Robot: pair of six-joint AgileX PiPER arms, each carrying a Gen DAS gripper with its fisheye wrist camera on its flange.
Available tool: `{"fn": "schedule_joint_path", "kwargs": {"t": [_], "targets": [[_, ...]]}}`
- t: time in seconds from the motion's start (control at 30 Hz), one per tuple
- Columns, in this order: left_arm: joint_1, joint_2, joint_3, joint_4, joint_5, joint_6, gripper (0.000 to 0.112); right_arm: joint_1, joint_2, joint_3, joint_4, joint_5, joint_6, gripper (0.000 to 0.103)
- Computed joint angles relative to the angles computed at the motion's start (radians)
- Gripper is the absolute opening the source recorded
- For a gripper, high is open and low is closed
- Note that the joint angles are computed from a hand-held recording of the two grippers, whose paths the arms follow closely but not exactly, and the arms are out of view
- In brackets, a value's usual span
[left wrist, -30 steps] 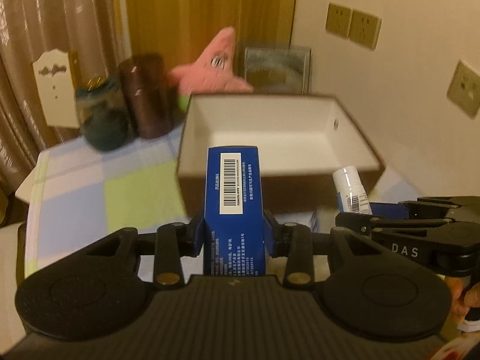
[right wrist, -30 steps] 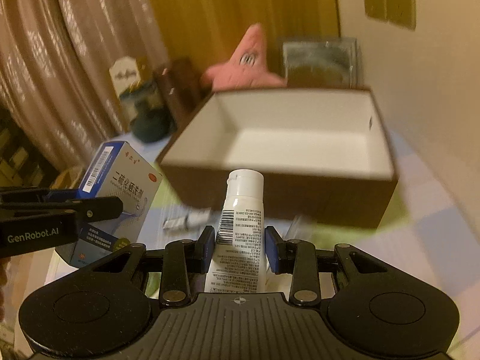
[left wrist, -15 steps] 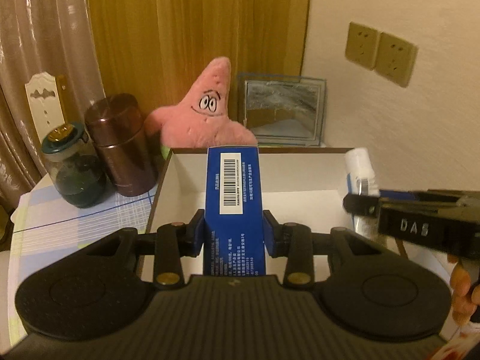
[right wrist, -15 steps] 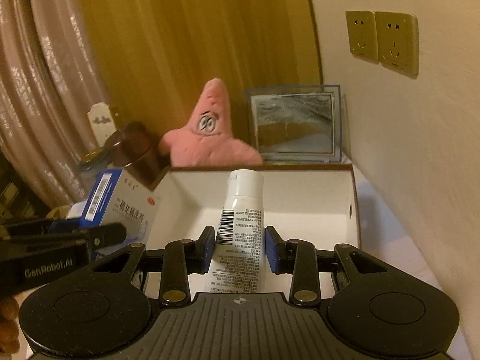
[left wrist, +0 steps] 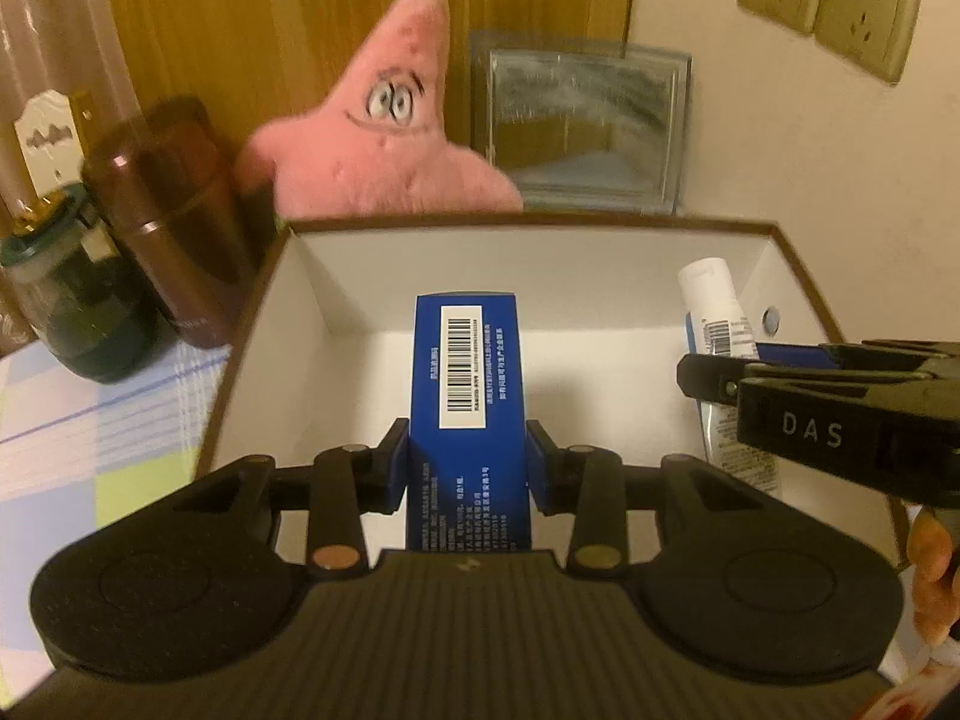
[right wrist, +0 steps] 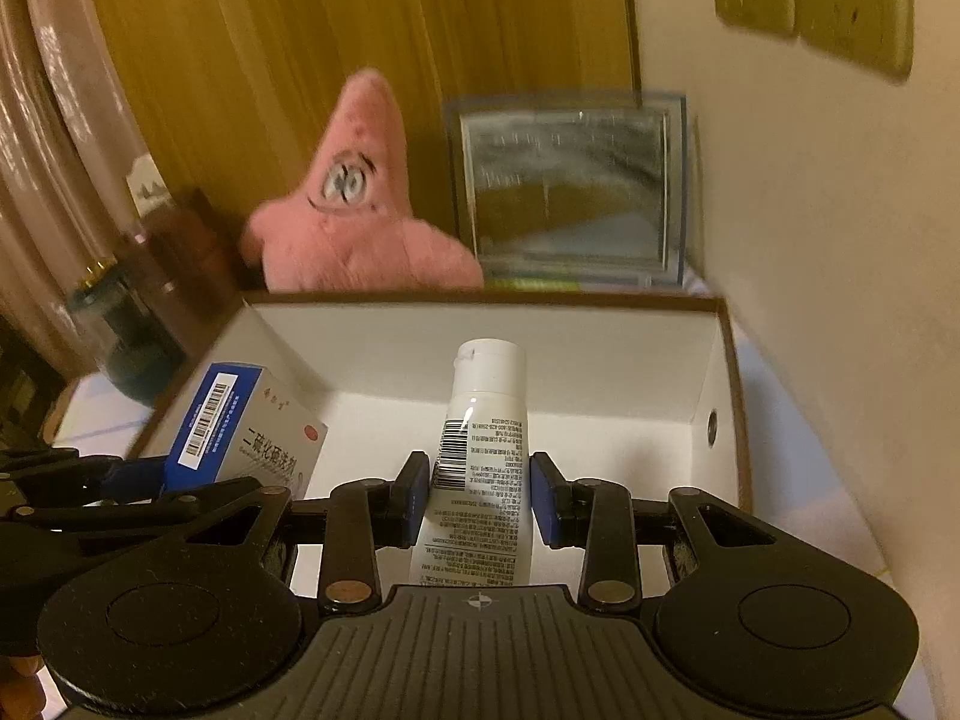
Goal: Organize rigid objects
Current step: 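Lift the blue box and white tube and carry both over the brown box, then lower both items into the brown box and open both grippers, then withdraw both grippers from the box back over the table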
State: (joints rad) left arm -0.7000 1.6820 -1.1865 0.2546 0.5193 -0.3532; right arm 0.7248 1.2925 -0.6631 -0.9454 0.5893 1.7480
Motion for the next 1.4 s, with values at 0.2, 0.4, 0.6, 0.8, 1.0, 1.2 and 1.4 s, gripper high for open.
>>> {"fn": "schedule_joint_path", "kwargs": {"t": [0.2, 0.4, 0.6, 0.8, 1.0, 1.2, 1.4], "targets": [[0.0, 0.07, -0.041, -0.035, 0.018, 0.04, 0.037, -0.081, 0.046, 0.02, 0.04, -0.099, -0.06, 0.036], [0.005, 0.093, -0.065, -0.059, 0.036, 0.075, 0.046, -0.128, 0.067, 0.021, 0.089, -0.163, -0.12, 0.038], [0.02, 0.032, -0.024, -0.069, 0.042, 0.08, 0.05, -0.086, 0.023, 0.034, 0.146, -0.129, -0.137, 0.064], [0.029, -0.081, 0.061, -0.071, 0.062, 0.054, 0.05, 0.029, -0.083, 0.079, 0.151, -0.063, -0.063, 0.065], [0.004, -0.211, 0.14, -0.044, 0.089, -0.021, 0.05, 0.193, -0.192, 0.101, 0.12, 0.045, 0.057, 0.065], [-0.052, -0.341, 0.211, 0.014, 0.136, -0.124, 0.05, 0.385, -0.276, 0.095, 0.096, 0.203, 0.164, 0.065], [-0.111, -0.496, 0.308, 0.067, 0.185, -0.221, 0.05, 0.626, -0.295, 0.077, 0.068, 0.386, 0.309, 0.065]]}}
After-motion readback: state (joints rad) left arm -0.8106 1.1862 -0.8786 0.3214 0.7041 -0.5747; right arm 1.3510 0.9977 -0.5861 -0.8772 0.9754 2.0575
